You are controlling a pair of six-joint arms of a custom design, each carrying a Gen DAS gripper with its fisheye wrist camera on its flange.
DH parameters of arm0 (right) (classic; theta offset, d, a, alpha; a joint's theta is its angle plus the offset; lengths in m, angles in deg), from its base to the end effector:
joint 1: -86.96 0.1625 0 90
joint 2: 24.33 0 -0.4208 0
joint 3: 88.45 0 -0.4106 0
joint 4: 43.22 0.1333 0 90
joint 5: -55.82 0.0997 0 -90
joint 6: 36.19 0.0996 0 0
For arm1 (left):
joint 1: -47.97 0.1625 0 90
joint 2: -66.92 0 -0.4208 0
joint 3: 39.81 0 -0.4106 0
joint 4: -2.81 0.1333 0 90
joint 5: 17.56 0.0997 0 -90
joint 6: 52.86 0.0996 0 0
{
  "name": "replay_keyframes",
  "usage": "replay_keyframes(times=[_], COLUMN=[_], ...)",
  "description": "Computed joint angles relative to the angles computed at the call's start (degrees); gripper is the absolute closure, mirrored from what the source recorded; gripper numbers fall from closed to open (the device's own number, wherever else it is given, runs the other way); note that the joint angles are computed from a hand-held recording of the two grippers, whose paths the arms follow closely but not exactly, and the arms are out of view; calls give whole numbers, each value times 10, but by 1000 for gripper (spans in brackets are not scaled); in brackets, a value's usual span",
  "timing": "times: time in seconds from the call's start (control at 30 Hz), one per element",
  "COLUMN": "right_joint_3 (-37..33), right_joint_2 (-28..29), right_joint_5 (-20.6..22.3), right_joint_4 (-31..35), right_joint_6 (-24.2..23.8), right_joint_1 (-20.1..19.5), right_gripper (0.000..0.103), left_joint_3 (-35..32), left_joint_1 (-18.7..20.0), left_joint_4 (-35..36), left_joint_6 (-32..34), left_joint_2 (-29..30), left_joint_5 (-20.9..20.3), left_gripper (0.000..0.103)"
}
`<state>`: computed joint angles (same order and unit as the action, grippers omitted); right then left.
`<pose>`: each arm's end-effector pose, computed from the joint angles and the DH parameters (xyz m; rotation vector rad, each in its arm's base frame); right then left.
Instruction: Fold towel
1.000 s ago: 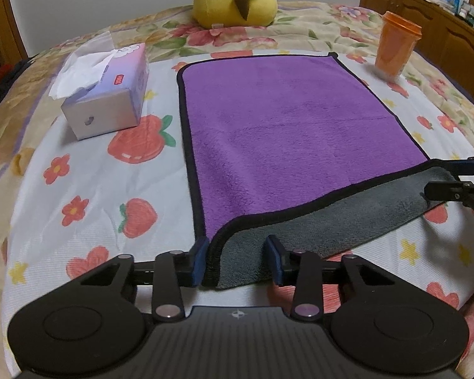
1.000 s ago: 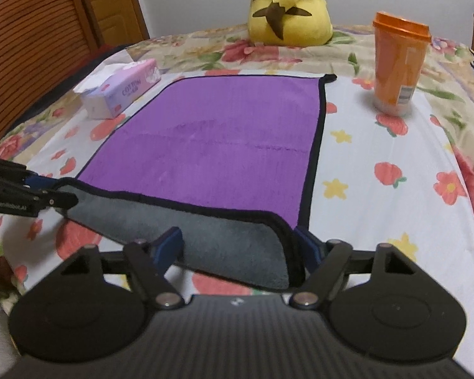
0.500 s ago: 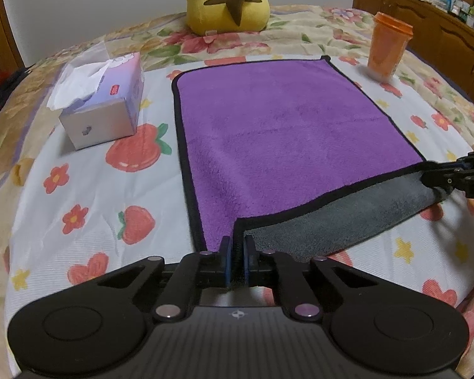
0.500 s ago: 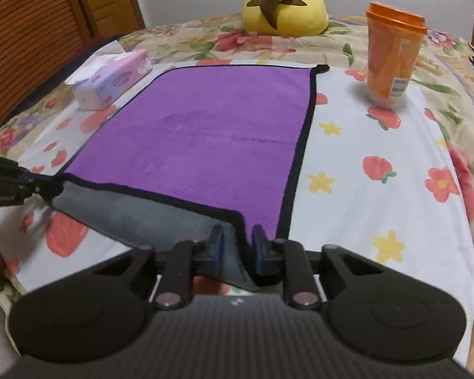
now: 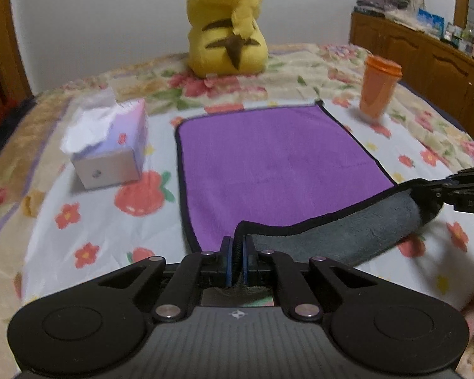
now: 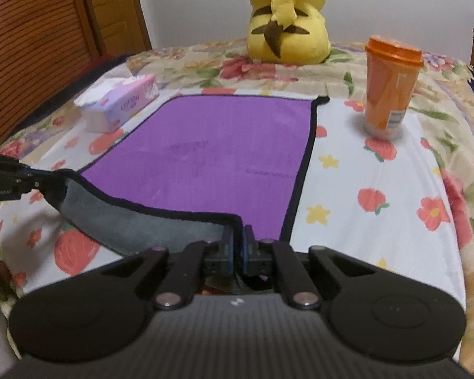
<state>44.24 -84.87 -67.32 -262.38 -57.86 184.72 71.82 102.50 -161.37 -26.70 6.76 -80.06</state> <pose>0.1398 -0.4422 0.1763 0.2180 -2.2496 1.1224 -0.1971 -0.5855 0.1633 1.2402 2.3324 -0.5805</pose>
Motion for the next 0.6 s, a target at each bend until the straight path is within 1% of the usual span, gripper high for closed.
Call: replay_keyframes(times=[0.2,0.33,0.6], right_joint_3=[-3,-3,-12], right_joint_2=[0,1,2], right_joint_5=[9,14,22], right_joint_4=[-35,-48,-64], right_joint_6=[-21,-30,-58], right_joint_1=[6,6,7], right_gripper=[97,97,97], left_joint_3=[7,5,-8], left_joint_1=[-5,-8,-12], left_joint_4=[-38,-50,-68], left_joint_6=[5,0,-9], left_joint_2=[-3,-1,15], left_joint_5=[-11,-19,-20], left_gripper=[94,94,94])
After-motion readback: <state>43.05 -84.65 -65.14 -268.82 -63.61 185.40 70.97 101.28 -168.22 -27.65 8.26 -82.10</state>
